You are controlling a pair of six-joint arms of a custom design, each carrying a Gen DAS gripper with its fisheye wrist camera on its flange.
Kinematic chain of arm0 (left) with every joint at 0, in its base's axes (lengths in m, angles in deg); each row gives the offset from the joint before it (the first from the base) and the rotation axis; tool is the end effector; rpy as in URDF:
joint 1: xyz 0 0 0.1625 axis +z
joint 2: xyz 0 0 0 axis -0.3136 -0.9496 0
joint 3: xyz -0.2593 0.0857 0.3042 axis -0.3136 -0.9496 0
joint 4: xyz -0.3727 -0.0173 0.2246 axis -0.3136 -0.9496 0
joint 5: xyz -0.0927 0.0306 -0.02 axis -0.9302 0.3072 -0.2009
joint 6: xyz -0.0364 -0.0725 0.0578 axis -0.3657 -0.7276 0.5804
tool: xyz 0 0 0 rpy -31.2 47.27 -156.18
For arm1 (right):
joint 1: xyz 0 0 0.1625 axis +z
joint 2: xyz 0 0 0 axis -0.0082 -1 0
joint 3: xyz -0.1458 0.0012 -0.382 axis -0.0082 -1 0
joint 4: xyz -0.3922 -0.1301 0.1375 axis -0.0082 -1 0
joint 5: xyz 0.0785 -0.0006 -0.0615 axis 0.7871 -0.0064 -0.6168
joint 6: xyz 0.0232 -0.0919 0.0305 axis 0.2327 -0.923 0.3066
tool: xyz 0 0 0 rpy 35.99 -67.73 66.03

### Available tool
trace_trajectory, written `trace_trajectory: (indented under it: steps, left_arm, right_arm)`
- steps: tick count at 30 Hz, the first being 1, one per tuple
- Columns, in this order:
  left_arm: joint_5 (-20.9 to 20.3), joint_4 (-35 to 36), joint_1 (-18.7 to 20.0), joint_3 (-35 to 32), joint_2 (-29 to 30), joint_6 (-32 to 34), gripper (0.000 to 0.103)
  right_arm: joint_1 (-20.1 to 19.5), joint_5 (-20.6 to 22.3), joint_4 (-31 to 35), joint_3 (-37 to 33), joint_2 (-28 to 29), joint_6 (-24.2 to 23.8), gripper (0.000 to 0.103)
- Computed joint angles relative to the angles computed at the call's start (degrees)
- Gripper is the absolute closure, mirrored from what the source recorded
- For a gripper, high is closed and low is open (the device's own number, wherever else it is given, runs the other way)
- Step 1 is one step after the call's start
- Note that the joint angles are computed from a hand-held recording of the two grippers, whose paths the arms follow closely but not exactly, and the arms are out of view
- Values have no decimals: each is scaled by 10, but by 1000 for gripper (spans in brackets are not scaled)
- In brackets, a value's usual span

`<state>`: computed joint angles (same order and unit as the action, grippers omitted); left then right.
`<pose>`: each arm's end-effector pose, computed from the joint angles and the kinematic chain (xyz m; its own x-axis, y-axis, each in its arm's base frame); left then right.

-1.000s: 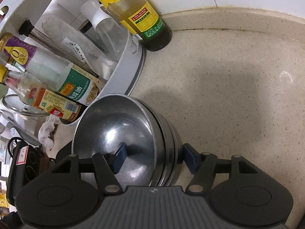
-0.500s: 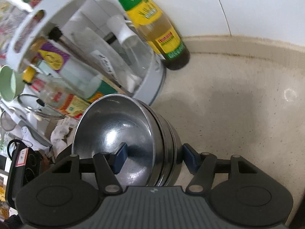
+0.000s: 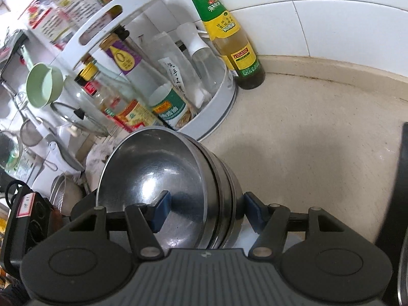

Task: Organize plates and bowls
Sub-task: 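Lower the bowl stack onto the stacked flower plates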

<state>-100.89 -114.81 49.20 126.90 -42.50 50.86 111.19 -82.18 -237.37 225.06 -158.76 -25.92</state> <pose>-0.2327 -0.3446 0.1934 -0.4172 0.7833 -0.4608 0.9084 0.3432 -0.2390 0.2488 -0.3545 0.2331 -0.9529 -0.2093 0.2196 -0.2933 0.8204 -0.4908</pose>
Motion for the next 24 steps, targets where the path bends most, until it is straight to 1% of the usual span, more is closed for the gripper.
trace_trajectory:
  steps: [2, 5, 9, 10, 16, 20, 24]
  left_arm:
    - [4, 10, -11, 5, -5, -10, 0]
    - [-5, 21, -17, 10, -17, -17, 0]
    - [-13, 61, -28, 16, -46, -32, 0]
    - [-14, 66, -30, 18, -52, -31, 0]
    - [-23, 112, -45, 34, -93, -44, 0]
    - [-30, 122, -49, 40, -100, -46, 0]
    - [-42, 125, -49, 49, -98, -51, 0]
  right_arm:
    - [7, -9, -1, 12, -13, 10, 43]
    - [21, -27, -10, 27, -25, 28, 43]
    - [47, -57, -19, 42, -31, 61, 43]
    - [55, -66, -9, 43, -33, 78, 43]
    - [90, -99, -33, 67, -35, 130, 44]
    - [112, -125, -34, 77, -35, 158, 44]
    - [120, -143, -34, 92, -41, 185, 44]
